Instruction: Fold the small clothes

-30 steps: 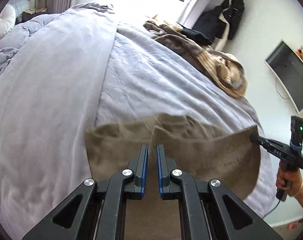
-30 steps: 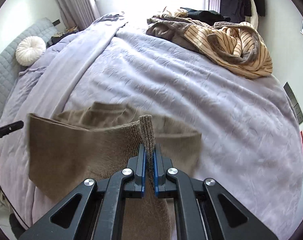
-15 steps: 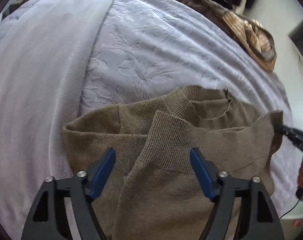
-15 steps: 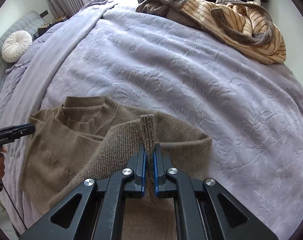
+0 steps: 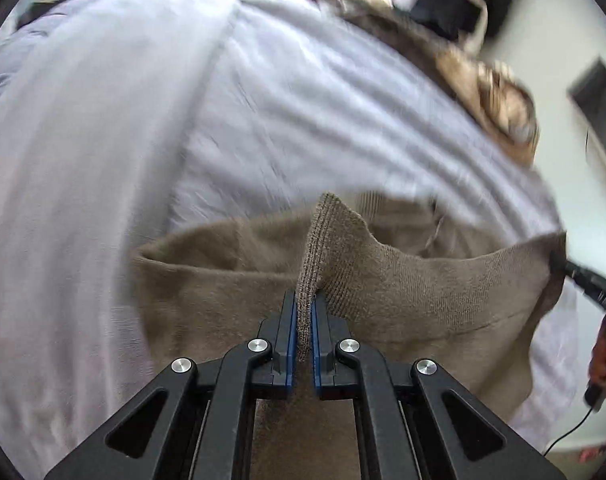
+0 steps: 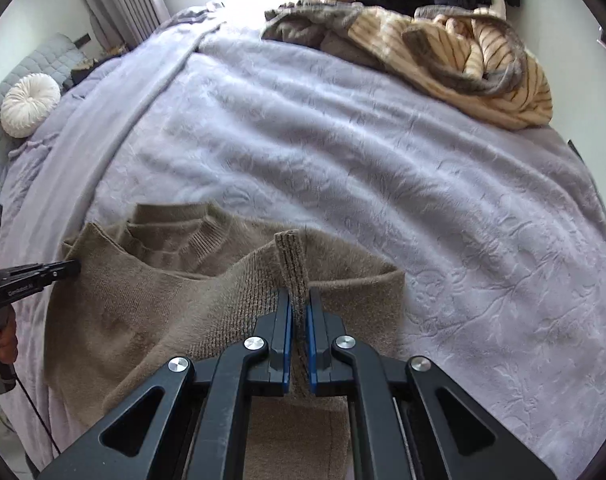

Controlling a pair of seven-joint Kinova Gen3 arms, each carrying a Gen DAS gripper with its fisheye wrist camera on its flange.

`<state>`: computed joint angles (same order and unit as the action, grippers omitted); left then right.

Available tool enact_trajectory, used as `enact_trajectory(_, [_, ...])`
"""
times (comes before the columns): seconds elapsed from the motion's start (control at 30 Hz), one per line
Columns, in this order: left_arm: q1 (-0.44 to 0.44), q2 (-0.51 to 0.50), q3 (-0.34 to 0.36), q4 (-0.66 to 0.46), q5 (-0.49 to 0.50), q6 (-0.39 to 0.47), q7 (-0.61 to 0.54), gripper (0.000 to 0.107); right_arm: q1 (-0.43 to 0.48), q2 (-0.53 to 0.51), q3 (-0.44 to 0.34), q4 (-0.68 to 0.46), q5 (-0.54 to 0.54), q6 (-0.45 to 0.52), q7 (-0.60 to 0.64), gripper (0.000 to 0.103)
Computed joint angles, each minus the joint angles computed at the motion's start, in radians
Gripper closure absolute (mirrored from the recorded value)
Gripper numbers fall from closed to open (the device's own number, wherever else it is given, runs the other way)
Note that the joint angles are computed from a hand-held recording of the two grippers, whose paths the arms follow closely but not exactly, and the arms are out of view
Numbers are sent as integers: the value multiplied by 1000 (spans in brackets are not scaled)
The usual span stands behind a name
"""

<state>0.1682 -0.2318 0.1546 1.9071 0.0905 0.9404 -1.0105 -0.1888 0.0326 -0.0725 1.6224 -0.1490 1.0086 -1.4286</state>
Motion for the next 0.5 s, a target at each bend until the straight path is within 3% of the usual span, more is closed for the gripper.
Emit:
enact_trajectory(0.13, [-33,-11,11,4,-51,-4,38,101,-10,-9,-7,-15,14,-35,11,97])
enact_trajectory(0.4, [-9,133,50,60,-184,-71,206,100,-71,195,-7,-54,132,-73,-123,97])
enact_trajectory(0.5, [19,145,56,50,-257,-38,288,86,-57,243,-4,-58,115,-75,-136,96])
